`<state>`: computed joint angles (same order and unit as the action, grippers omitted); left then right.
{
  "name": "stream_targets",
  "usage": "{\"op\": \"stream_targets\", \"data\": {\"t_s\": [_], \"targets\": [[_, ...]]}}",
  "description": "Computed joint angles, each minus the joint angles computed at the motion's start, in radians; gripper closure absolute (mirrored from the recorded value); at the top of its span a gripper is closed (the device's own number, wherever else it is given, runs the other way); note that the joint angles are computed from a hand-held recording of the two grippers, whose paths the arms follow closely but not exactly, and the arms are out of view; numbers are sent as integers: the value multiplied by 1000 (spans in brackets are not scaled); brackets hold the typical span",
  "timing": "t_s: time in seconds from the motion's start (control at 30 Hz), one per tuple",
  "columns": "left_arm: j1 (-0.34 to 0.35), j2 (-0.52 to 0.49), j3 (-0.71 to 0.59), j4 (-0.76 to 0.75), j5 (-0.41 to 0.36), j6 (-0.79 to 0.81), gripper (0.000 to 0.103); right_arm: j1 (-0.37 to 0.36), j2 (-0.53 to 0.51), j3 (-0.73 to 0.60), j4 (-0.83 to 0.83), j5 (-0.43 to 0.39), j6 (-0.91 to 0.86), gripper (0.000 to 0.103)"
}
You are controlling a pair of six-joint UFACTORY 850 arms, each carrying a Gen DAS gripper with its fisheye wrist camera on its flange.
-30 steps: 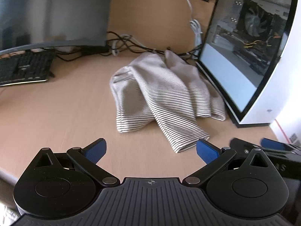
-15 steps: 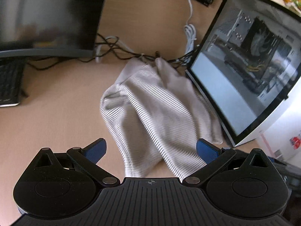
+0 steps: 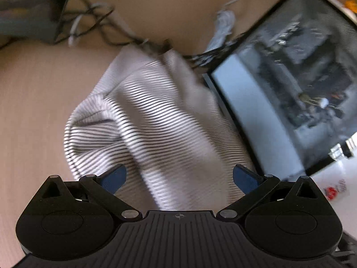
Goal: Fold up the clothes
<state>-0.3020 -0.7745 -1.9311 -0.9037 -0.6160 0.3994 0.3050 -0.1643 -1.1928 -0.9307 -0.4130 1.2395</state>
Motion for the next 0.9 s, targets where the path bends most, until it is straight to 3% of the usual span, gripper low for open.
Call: {"op": "stream_targets", "data": {"t_s": [0.1, 0.17, 0.23, 0.4, 0.53, 0.63, 0.77, 0.9], "targets": [[20, -22, -2, -27, -39, -65, 0, -18, -35, -40, 74, 70, -139, 0], [30, -6, 36, -92, -38, 5, 0, -44, -59, -76, 279, 132, -348, 0], [32, 3, 41, -58, -49, 11, 0, -68, -99, -120, 486, 191, -557, 0], [33, 79, 120, 91, -30, -75, 0, -91, -251, -294, 995, 186, -1080, 0], [40, 198, 268, 236, -3, -107, 0, -120, -354, -413, 1408, 116, -1489, 0], [67, 295, 391, 265, -10, -127, 0, -153, -424, -478, 1635, -26, -1581, 0], [149, 382, 522, 51, -88, -55, 0, -196, -478, -474, 1899, -249, -1608, 0], [204, 398, 574, -108, -187, 12, 0, -178, -428, -391, 1960, -223, -1715, 0]]}}
